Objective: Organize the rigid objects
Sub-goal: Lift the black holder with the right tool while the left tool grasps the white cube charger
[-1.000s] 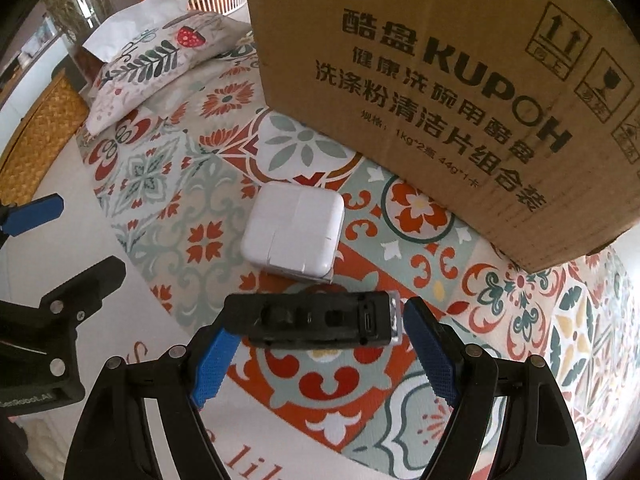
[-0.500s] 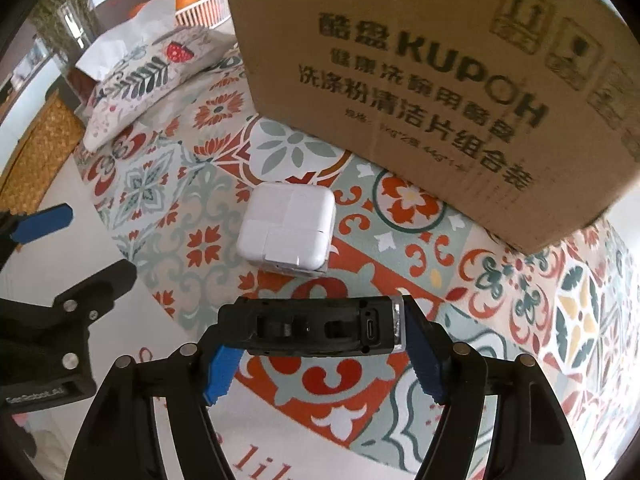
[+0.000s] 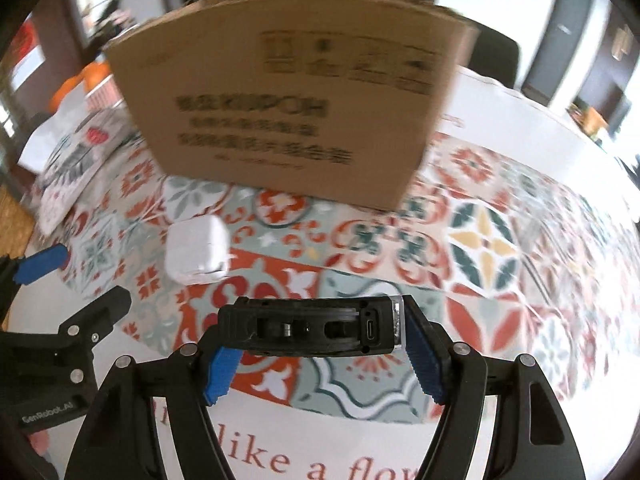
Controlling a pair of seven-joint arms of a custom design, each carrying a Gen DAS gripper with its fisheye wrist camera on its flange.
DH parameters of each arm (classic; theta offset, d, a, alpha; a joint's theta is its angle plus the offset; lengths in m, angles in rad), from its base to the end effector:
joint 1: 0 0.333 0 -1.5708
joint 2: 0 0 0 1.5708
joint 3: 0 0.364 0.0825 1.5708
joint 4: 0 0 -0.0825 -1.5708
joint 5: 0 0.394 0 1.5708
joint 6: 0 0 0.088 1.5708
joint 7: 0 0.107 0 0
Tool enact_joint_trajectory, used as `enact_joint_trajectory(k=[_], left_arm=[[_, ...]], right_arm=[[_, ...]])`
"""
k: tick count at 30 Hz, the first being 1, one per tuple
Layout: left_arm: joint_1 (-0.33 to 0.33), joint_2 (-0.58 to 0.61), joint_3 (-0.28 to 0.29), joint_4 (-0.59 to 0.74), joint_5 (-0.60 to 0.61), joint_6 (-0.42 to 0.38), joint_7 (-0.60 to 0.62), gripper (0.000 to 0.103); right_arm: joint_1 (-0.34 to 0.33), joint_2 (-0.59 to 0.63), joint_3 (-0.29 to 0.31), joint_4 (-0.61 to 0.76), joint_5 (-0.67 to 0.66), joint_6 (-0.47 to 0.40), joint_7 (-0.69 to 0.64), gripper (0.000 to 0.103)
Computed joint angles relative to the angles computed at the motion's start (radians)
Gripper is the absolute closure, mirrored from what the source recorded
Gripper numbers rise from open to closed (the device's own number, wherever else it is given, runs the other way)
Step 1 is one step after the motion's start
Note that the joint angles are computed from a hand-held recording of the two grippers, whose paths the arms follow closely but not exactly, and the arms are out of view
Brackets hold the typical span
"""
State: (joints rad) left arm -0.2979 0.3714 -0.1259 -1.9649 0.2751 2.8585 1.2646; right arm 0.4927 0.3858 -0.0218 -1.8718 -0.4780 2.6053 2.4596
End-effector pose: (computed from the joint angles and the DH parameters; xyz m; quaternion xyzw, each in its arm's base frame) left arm 0.6156 -0.2853 0.3808 -0.5566 0.7877 -0.2162 0.1519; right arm 0.6081 0.3221 0.3807 -0.6729 0.7030 -0.1749 0.1499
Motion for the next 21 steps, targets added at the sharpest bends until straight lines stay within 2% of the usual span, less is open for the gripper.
enact_joint_trajectory(k=[2, 3, 6, 13, 17, 21], left_arm=[[0.029, 0.016, -0.04, 0.014, -0.032, 0.006, 0.06, 0.01], [0.059, 0.03, -0.08, 0.027, -0.072, 0.006, 0.116, 0.01], [0.084, 0.054, -0.121, 0.054, -0.137, -0.008, 0.209, 0.013], [0.058, 0.112, -0.116, 0.123, -0.182, -0.032, 0.318, 0.014], [0.018, 0.153, -0.08, 0.177, -0.16, -0.059, 0.324, 0.019], [0.021, 0.182, -0.087, 0.214, -0.173, -0.075, 0.343, 0.022]], right_arm=[[0.016, -0.016, -0.02, -0.016, -0.023, -0.015, 0.061, 0.03], [0.014, -0.022, -0.02, -0.024, -0.027, -0.015, 0.073, 0.03], [0.003, -0.033, -0.013, -0.041, -0.02, -0.018, 0.109, 0.03], [-0.011, -0.037, -0.009, -0.062, -0.024, -0.03, 0.173, 0.03], [-0.021, -0.026, -0.005, -0.057, -0.012, -0.045, 0.188, 0.03], [-0.025, -0.02, -0.005, -0.057, -0.007, -0.05, 0.196, 0.03]])
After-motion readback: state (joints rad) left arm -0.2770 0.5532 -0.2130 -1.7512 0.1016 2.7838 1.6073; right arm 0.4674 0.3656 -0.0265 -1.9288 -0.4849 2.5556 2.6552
